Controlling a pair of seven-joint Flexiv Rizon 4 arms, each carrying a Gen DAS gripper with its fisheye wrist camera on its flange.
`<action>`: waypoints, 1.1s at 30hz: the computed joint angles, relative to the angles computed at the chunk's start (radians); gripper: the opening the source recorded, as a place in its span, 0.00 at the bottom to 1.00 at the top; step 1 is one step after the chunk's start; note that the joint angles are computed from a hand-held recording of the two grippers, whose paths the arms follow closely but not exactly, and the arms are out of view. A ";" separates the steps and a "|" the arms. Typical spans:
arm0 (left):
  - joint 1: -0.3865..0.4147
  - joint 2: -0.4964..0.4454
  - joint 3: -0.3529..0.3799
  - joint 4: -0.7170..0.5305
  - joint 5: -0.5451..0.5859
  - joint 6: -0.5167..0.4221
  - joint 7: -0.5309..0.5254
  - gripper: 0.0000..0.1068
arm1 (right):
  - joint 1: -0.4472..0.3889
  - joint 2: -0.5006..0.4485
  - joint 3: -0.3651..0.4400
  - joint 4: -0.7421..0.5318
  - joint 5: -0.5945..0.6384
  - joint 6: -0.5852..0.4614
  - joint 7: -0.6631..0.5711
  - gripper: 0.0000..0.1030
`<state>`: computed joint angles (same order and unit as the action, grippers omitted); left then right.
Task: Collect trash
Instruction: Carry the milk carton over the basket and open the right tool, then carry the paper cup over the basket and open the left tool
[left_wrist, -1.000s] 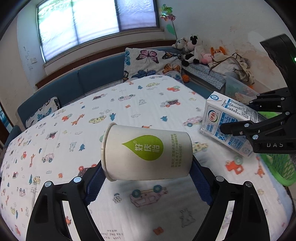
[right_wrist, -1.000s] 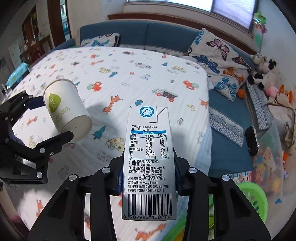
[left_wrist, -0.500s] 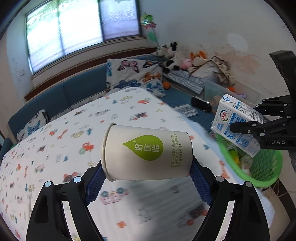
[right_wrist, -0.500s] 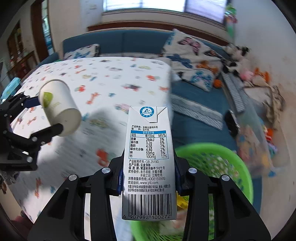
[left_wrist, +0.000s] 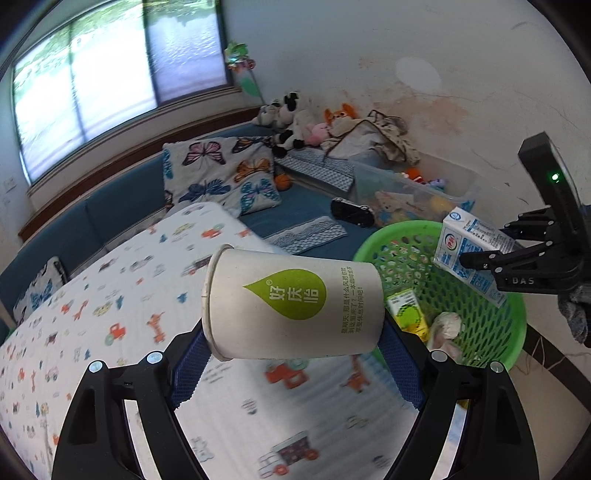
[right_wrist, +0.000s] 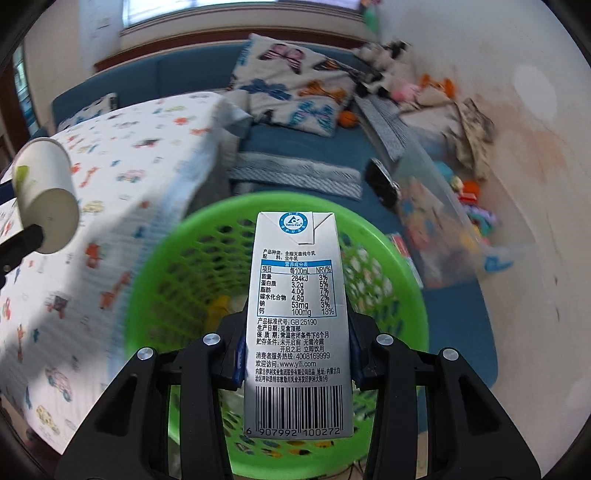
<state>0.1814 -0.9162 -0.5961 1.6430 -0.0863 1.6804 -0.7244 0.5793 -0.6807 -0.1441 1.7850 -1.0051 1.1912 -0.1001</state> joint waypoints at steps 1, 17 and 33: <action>-0.006 0.000 0.001 -0.003 0.001 -0.002 0.001 0.76 | 0.000 0.006 -0.006 0.016 -0.003 0.001 0.018 0.41; -0.137 -0.018 0.068 -0.073 -0.034 -0.058 0.045 0.76 | -0.045 0.092 -0.009 0.145 -0.227 0.020 0.308 0.59; -0.259 -0.040 0.172 -0.133 -0.077 -0.101 0.075 0.76 | -0.135 0.148 0.113 0.183 -0.437 -0.036 0.498 0.80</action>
